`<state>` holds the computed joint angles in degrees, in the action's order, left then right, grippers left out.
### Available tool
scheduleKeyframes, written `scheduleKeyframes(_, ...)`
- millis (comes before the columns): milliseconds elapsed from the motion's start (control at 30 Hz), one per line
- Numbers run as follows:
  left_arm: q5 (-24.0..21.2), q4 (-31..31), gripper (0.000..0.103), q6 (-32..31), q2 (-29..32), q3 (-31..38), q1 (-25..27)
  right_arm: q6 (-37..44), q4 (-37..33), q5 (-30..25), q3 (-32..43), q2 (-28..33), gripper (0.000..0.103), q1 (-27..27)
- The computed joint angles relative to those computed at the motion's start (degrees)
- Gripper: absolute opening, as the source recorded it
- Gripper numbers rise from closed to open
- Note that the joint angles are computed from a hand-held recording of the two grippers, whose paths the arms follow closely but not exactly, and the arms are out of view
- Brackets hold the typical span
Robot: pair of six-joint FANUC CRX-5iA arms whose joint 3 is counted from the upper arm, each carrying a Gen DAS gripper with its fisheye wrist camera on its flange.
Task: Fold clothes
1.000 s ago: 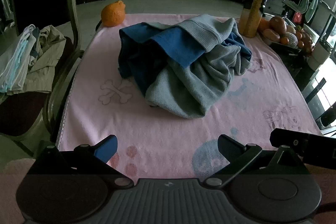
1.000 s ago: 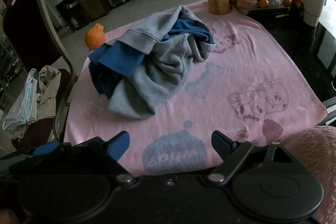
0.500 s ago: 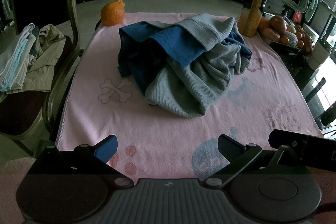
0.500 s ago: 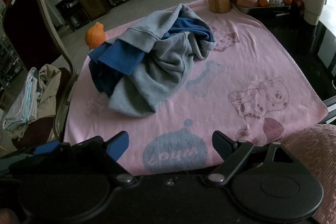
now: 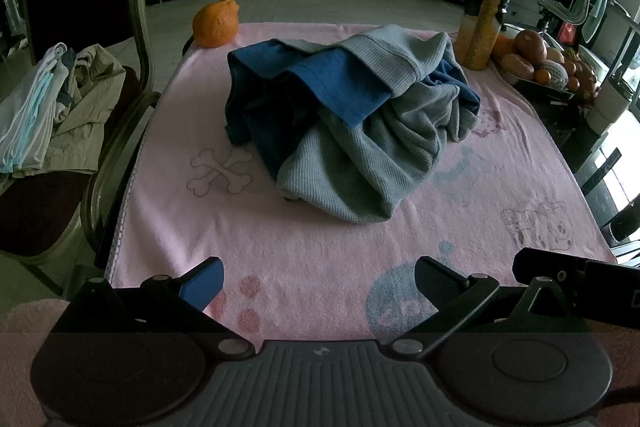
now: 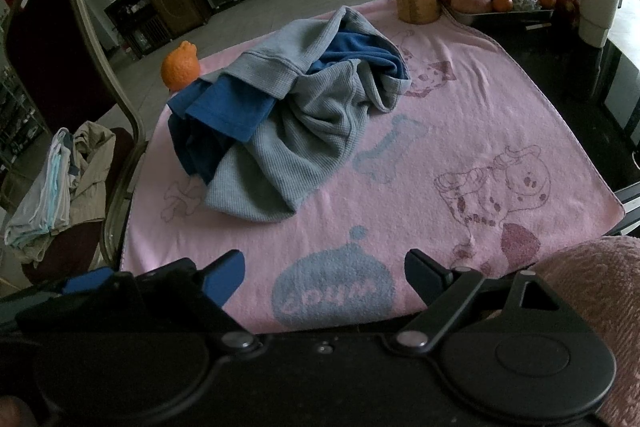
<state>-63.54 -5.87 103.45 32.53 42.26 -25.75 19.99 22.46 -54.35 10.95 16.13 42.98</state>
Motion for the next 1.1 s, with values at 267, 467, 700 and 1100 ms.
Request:
scheduleKeyframes(267, -0.51, 0.23, 0.102, -0.11, 0.38, 0.68, 0.11, 0.06, -0.13, -0.1, 0.19, 0.08, 0.088, -0.05)
scheduleKeyframes(467, -1.03, 0.23, 0.102, -0.01, 0.79, 1.32, 0.32, 0.25, -0.23, -0.24, 0.37, 0.13, 0.088, -0.17)
scheduleKeyframes(700, -1.69, -1.62, 0.102, 3.67, 1.44, 3.58, 1.46, -1.42, 3.25, 0.4, 0.18, 0.02, 0.088, -1.01)
scheduleKeyframes(1100, -4.92, -0.28, 0.084, 7.26, 5.14, 7.9, 3.38, -2.38, 7.5, 3.05, 1.16, 1.29, 0.089, -3.77)
